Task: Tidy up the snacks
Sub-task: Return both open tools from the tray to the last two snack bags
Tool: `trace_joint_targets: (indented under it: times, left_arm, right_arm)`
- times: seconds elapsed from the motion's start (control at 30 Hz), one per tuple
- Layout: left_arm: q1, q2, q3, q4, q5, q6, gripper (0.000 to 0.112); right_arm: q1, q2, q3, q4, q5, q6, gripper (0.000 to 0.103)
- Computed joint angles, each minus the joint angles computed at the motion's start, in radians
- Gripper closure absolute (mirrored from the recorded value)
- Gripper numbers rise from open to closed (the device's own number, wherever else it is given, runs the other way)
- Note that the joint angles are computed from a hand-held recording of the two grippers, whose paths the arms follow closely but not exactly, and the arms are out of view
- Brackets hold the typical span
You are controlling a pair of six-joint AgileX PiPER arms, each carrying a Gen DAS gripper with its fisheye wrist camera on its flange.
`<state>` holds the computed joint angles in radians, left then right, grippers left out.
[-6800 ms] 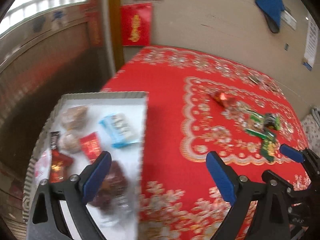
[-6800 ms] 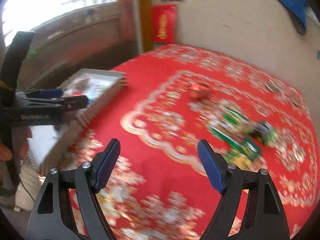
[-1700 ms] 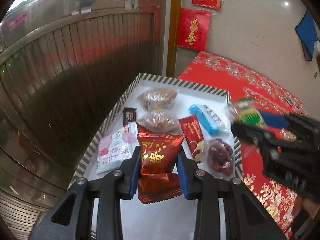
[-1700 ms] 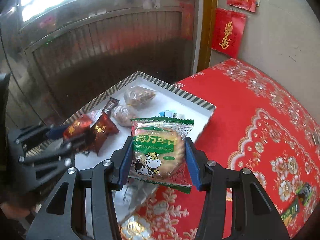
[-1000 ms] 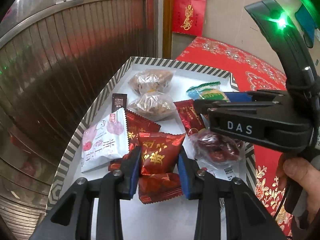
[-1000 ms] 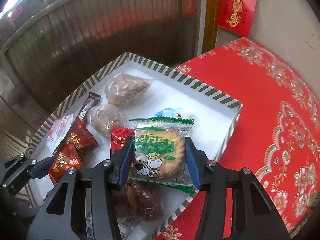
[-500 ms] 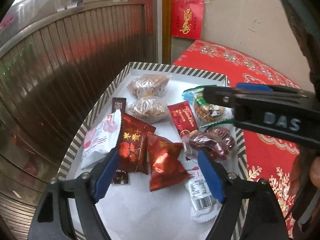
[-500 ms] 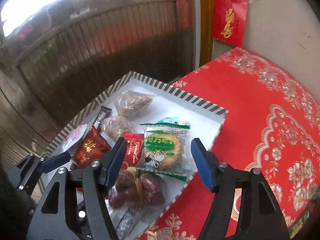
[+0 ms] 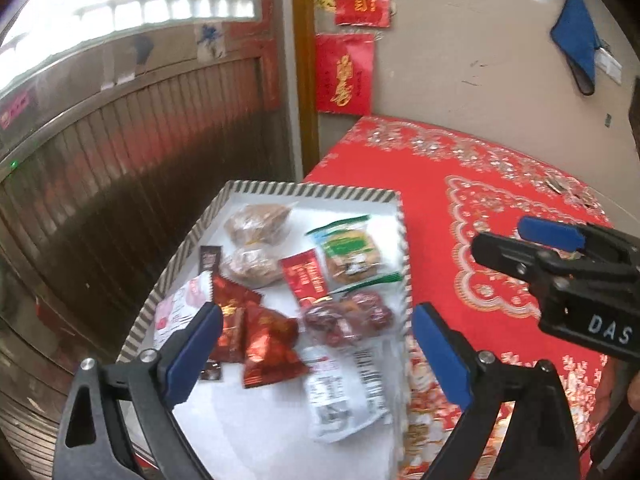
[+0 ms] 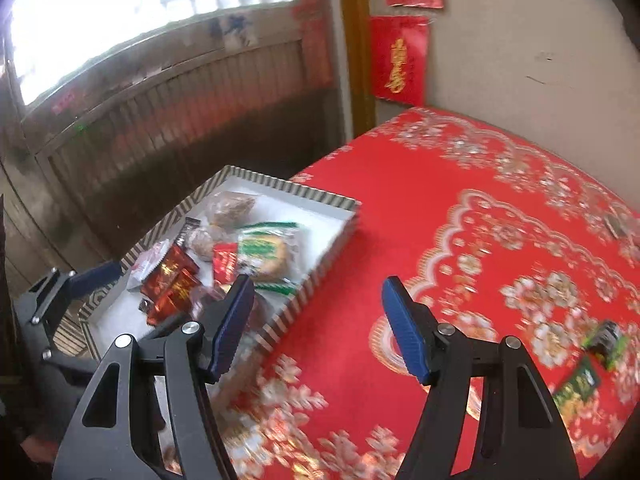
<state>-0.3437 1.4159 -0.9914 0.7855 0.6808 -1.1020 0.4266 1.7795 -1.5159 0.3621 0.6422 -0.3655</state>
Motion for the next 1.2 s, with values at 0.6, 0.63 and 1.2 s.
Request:
trace_joint_targets:
  times: [0.6,0.63,1.2]
  left_arm:
    - [-0.232,0.264,-0.323,-0.117,0.04,0.122,0.015]
    - [-0.236,0.279,-0.343,-0.14,0.037,0.145,0.015]
    - [-0.309,0.748,-1.008,-0.502,0.225,0.573,0.015]
  right_arm:
    - [-0.355,-0.21,0.273,0.008,-0.023,-0.107,0.036]
    - [-0.39,-0.218,0.284,0.019,-0.021,-0.123,0.036]
    - [-0.752,-0.152,0.272,0.162,0.042,-0.278,0.036]
